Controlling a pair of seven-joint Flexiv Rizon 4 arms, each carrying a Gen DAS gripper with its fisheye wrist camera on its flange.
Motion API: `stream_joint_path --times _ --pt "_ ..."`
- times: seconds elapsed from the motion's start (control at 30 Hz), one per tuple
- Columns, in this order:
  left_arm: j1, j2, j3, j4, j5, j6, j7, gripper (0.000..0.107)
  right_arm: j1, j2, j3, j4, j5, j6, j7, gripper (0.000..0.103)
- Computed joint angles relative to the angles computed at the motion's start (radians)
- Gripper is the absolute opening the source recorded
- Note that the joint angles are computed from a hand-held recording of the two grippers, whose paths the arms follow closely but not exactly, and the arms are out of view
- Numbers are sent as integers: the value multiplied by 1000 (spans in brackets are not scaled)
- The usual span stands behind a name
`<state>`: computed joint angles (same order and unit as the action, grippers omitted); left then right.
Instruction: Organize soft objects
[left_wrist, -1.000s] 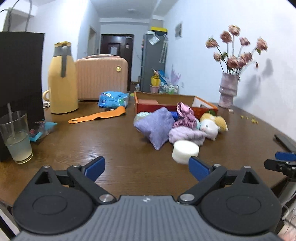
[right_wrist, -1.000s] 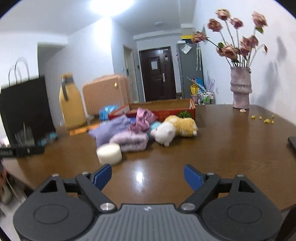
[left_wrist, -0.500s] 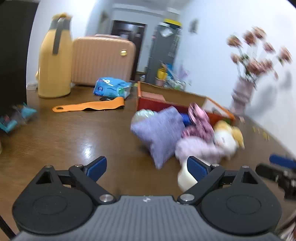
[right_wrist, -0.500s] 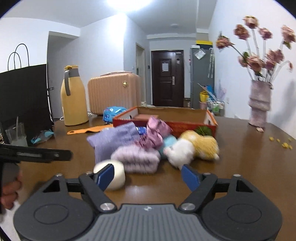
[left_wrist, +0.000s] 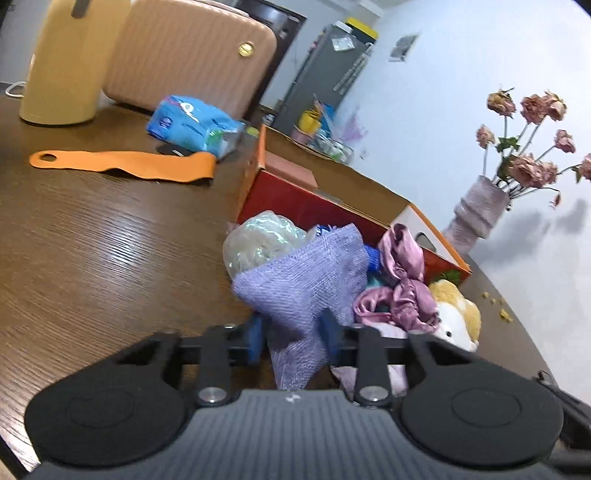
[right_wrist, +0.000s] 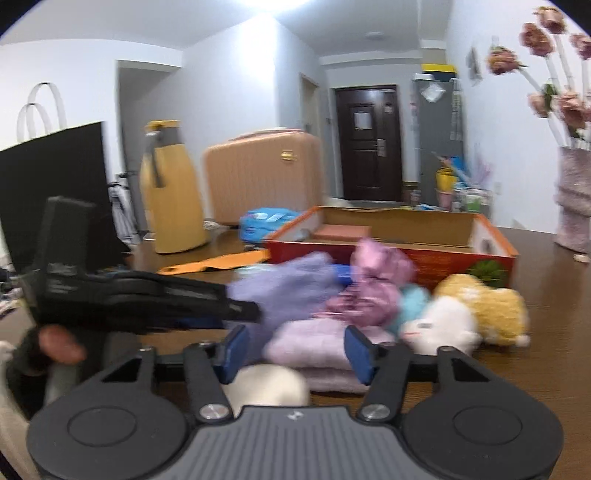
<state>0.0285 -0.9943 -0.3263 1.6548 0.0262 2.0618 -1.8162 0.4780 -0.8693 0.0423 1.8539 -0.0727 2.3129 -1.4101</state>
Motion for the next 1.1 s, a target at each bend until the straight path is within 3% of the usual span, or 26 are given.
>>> stream_joint_path --times 0.07,0.1,0.17,0.2,0.33,0.4,0.47,0.5,0.53,0.57,0.63,0.7,0.8,0.87,0.93,0.97,1.0,1.03,1.1 --pt "38 13 -28 26 59 10 10 21 -29 -14 38 -1 -93 14 3 47" --pt "31 38 -8 51 67 15 24 21 -33 -18 48 -2 -128 2 5 46" --pt "23 93 32 120 77 48 43 21 -3 -20 33 -4 -138 -30 -15 46" --pt "58 115 10 159 104 49 44 21 24 -22 13 -5 -125 -44 -38 44" --pt "319 140 -275 392 -3 106 287 20 141 -30 -85 -24 38 -95 -106 41" --pt "458 136 -349 440 155 28 200 21 168 -20 -109 -30 116 -122 -107 41" --pt "583 106 -398 414 431 -89 2 22 171 -14 -115 -31 149 -125 -106 44" --pt "610 102 -411 413 478 -119 -30 22 147 -13 -87 -31 149 -109 -118 46" --pt "610 111 -405 425 461 -120 -18 28 96 -12 -37 -27 96 -86 -98 46" --pt "581 141 -374 452 378 -93 24 46 26 -15 26 -20 3 -67 -56 46" --pt "455 204 -265 501 164 15 116 58 -72 -28 87 -22 -209 -63 86 49" --pt "360 237 -147 478 188 44 41 58 -59 -34 101 -60 -187 -120 54 49" --pt "380 220 -153 467 278 64 -26 58 38 -40 21 -106 -131 -202 39 49" --pt "371 212 -147 468 291 76 -40 54 78 -46 -9 -128 -101 -258 48 49" --pt "333 216 -114 465 276 68 -41 42 107 -51 -29 -138 -75 -294 59 47" --pt "318 215 -99 464 271 72 -41 38 120 -54 -39 -139 -60 -295 63 43" --pt "322 207 -101 464 286 83 -39 32 127 -51 -44 -130 -56 -287 59 31" --pt "336 196 -114 460 312 90 -38 24 135 -48 -47 -119 -54 -275 50 29" --pt "329 186 -110 452 321 111 -41 21 193 -48 -101 -108 -5 -257 26 25"
